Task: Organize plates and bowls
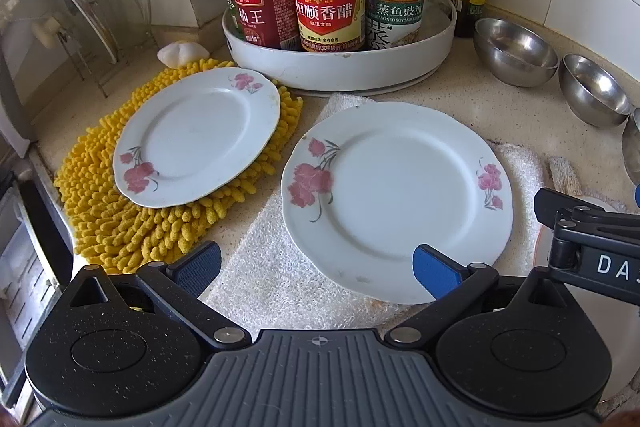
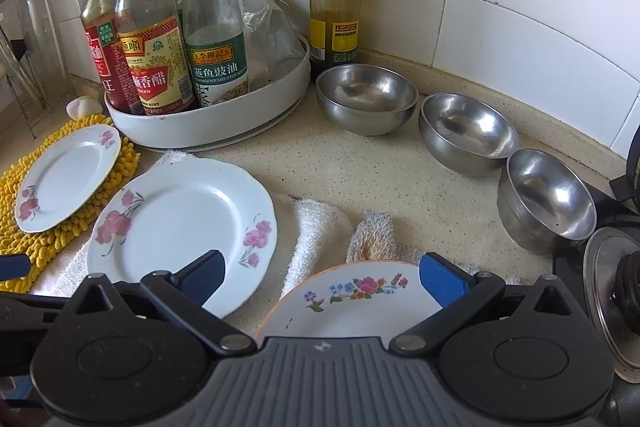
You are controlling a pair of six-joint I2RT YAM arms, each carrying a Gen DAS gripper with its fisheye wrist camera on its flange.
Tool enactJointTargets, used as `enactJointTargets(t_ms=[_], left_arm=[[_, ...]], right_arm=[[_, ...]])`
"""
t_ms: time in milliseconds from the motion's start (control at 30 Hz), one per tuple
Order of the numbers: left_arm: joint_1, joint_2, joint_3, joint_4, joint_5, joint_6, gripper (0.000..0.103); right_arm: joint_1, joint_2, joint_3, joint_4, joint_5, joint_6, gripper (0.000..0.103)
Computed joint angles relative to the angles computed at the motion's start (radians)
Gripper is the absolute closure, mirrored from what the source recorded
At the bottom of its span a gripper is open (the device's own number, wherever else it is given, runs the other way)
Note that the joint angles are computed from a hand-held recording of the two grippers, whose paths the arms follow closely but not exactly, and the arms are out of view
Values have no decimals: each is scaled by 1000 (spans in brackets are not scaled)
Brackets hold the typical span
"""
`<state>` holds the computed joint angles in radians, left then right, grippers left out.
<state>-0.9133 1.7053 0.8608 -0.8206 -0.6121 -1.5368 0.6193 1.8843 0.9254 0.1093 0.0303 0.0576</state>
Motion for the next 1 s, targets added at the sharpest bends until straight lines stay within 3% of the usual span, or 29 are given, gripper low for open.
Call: enactJointTargets(t_ms=[1000], left_arm=[[177,-181,-219,209,44,281,0]], right_arm=[[103,145,206,-127,93,82,0]])
